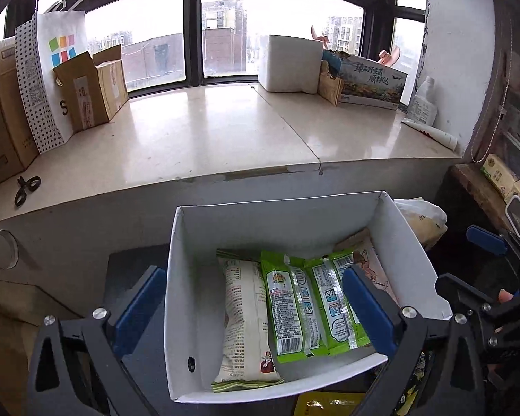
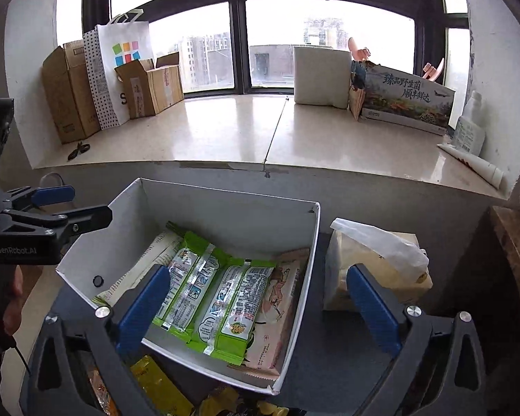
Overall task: Organize snacks
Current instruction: 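Withdraw both tools and lower the right tool onto the yellow chip bag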
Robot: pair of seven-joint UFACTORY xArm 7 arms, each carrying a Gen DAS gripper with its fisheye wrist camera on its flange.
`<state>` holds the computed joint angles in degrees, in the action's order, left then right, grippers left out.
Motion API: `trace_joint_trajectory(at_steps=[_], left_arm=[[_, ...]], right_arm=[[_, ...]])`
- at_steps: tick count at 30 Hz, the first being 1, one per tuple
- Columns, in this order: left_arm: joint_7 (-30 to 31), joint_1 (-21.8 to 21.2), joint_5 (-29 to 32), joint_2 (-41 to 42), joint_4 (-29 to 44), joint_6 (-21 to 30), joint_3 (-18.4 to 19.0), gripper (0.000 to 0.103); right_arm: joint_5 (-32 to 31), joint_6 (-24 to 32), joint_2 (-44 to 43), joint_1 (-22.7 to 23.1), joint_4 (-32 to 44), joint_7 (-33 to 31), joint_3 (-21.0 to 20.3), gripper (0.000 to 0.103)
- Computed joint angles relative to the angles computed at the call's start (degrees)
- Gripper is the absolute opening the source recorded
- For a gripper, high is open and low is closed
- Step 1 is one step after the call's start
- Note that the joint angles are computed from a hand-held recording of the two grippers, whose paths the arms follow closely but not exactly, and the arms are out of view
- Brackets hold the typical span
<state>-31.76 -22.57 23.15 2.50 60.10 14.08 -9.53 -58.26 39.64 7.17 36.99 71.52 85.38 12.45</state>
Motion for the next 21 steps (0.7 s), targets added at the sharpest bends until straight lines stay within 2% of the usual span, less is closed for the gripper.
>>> trace_joint_trajectory(at_steps=[2,5,8,13,14,15,17,19,21], left_arm=[[2.25,0.09,-2.39,-2.97,-2.66,-0.96,-0.57,0.103],[-2.97,1.30,2.54,-8.75,-7.37,-2.11,-2.28,0.103],[-0.24,0.47,-3.21,-15.38,-13.93,-4.59,-2.89,0.103],[-1.42,1.65,-7.37,-27.07,-24.83,-6.52,-7.17,0.103],[0.03,-0.56,-9.53,-29.07,-26.94,-6.60,-6.00,0.103],[1.50,-3.01,-11.69,-31.02,-28.65,-5.40,-4.83,0.103],[0.72,-2.89,-13.38,-35.83,-32.72,-5.03,-6.85,0.103],[2.02,-6.64,-16.13,-39.88,-37.01,-5.50,-5.47,0.103],[0.85,-7.72,-18.31,-43.83,-40.42,-4.53,-6.55,0.103]], right_arm=[[-2.51,-0.38,-2.17,0.59,-1.88,2.61,0.45,0.103],[-4.53,0.20,-5.46,0.93,-4.38,4.51,2.35,0.103],[-5.82,-1.49,-9.40,0.57,-8.01,7.13,4.78,0.103],[-5.17,-0.22,-14.94,0.52,-13.49,12.05,10.03,0.103],[-3.99,0.74,-15.52,1.68,-14.11,11.82,10.17,0.103],[-4.53,1.94,-16.35,0.74,-14.95,13.99,12.50,0.103],[-6.20,3.42,-17.75,1.03,-16.90,18.17,14.90,0.103],[-5.71,6.62,-18.14,1.76,-18.16,20.90,17.17,0.103],[-4.16,8.71,-17.70,2.81,-19.23,23.20,18.43,0.103]])
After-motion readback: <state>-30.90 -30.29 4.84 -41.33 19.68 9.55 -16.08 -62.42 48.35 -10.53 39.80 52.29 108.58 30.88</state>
